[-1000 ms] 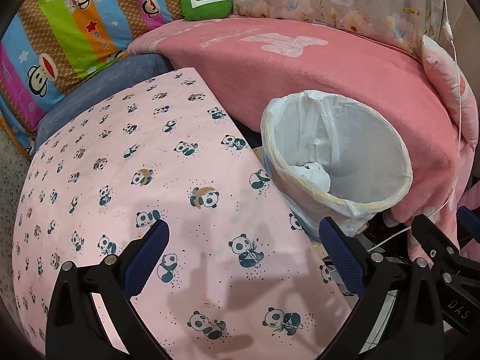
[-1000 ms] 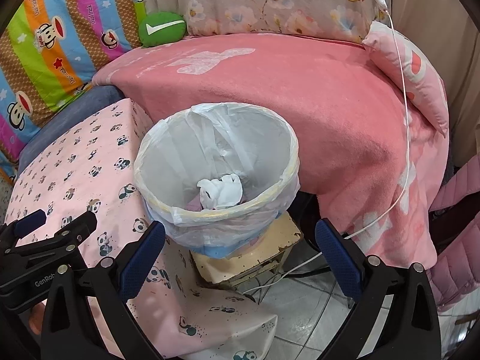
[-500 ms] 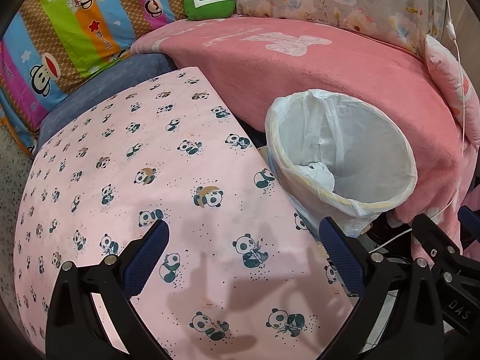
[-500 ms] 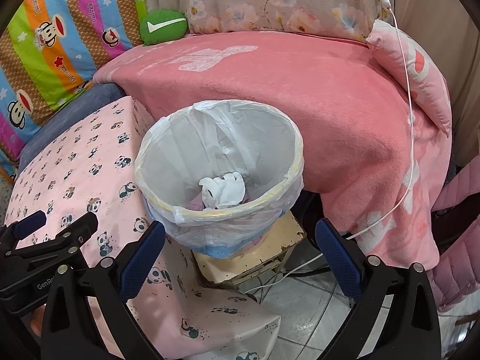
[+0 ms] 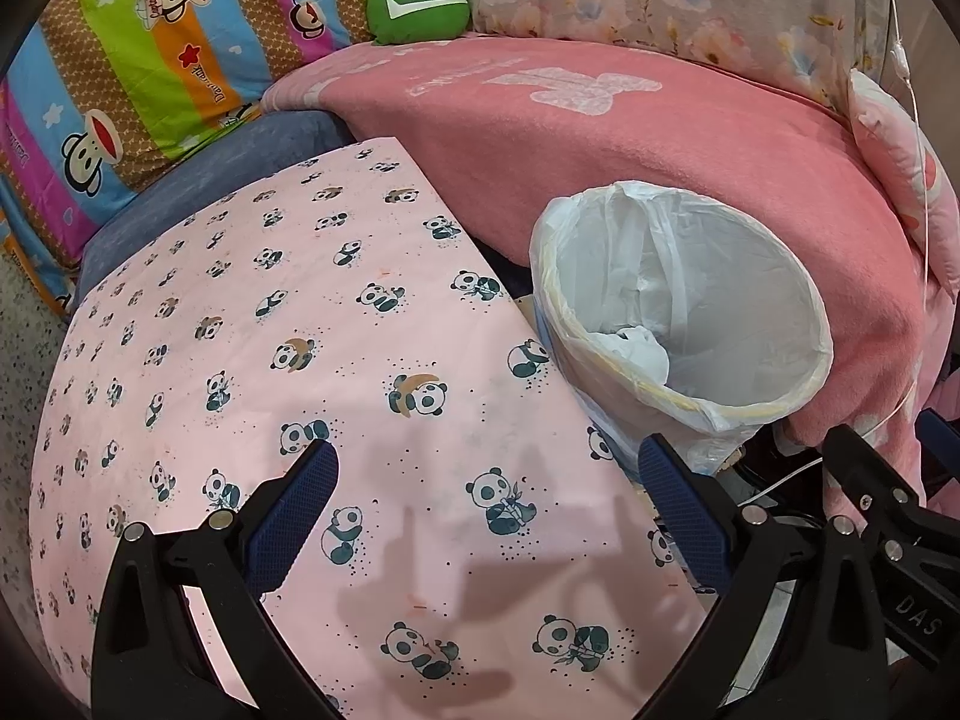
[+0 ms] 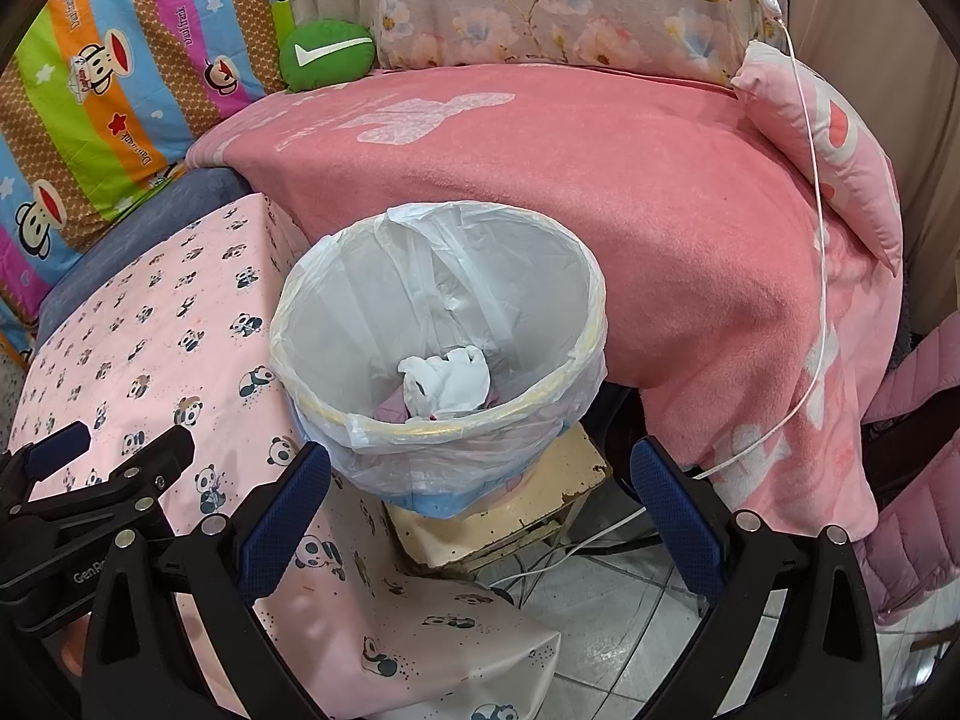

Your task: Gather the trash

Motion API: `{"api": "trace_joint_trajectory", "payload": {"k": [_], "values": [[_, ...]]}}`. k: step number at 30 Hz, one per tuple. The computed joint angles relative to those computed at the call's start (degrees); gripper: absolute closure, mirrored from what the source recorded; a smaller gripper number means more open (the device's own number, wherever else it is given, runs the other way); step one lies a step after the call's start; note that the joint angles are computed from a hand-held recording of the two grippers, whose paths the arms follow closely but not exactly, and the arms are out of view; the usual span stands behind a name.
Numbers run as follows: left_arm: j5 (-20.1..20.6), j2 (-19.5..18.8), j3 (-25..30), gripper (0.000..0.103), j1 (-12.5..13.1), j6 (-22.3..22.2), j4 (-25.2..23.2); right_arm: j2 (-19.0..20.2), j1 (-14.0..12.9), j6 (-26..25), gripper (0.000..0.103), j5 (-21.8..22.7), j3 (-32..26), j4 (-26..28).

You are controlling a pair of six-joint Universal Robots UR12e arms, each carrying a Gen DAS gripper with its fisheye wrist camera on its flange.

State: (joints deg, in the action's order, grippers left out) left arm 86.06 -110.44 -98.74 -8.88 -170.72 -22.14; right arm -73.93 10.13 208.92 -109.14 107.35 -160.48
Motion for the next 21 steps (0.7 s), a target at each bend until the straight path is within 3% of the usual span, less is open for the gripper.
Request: {"api": "trace_joint_trajectory", "payload": {"k": [21], "values": [[-0.08, -0.07, 0.03, 0.007, 0.03, -0.11, 0.02, 0.19, 0.12, -0.04, 0.005, -0.10, -0.50, 0.23]]}}
